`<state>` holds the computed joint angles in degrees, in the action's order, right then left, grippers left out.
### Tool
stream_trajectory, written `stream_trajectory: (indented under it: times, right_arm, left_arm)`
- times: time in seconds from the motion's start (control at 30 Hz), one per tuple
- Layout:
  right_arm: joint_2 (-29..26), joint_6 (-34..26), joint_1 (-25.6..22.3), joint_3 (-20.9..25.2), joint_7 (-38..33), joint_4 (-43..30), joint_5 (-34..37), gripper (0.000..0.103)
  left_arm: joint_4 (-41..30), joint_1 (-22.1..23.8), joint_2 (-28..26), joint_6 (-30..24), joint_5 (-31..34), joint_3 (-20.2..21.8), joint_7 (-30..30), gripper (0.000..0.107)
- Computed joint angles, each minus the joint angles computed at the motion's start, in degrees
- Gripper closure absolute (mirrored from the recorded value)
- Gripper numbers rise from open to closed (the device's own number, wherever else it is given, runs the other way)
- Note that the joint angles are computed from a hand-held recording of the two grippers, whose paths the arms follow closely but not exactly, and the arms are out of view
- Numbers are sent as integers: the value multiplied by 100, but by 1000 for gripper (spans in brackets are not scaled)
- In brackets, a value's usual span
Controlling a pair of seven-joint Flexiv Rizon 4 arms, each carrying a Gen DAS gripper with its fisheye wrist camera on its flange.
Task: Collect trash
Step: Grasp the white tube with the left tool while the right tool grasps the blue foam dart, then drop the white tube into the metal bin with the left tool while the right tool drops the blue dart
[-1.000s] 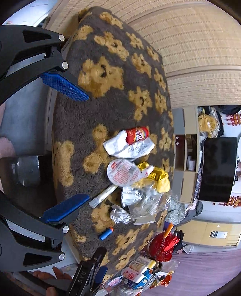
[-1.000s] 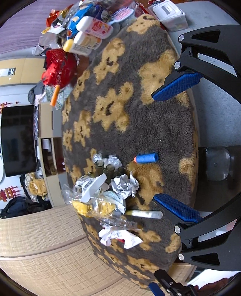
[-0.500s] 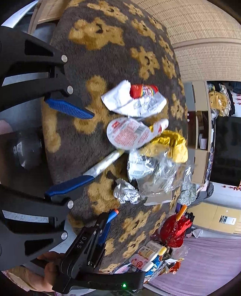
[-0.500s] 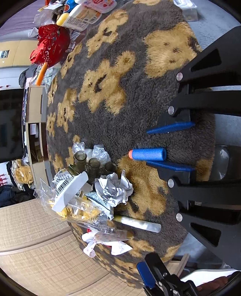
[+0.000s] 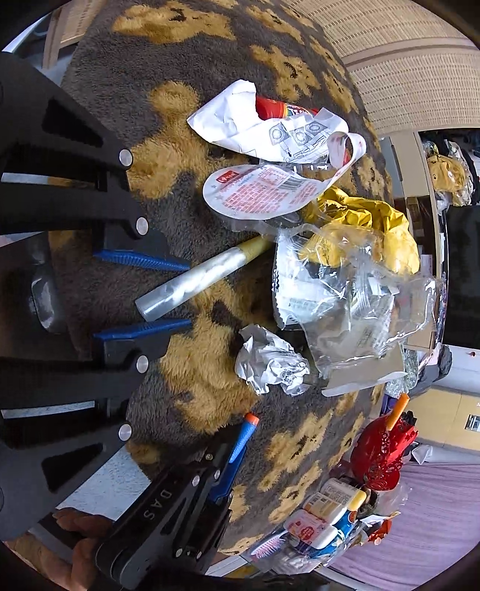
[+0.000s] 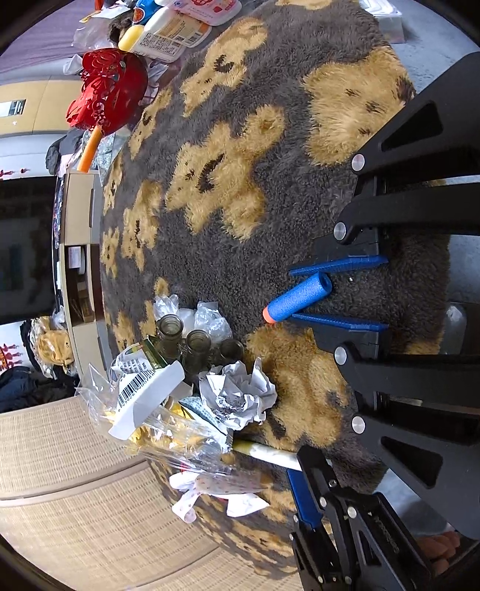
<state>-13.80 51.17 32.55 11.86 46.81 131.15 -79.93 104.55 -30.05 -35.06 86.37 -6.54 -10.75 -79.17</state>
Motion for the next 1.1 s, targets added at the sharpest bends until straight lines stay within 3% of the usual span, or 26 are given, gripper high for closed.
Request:
stream_trajectory:
  times: [0.2,0.47,0.67,0.9,1.1]
  right_arm:
    - [89,104,4,55,224,110,-99,89]
    - [133,-65,226,213,137,126,257,89]
    - [192,-180,456,347,127,163,563,89]
    - [101,-200,800,469,209,102,784,89]
    - [-243,149,1034,409,434,-22,705,89]
  left_arm:
    - [57,-212,34,83,150,276,-132,94]
    - [687,-33,402,280,232,100,-77,95]
    - [1375,420,740,437,103,-428,97,95]
    - [2181,755,1128,774,24,-770,101,95]
    - [2601,928,1250,866,32,-910,31,95]
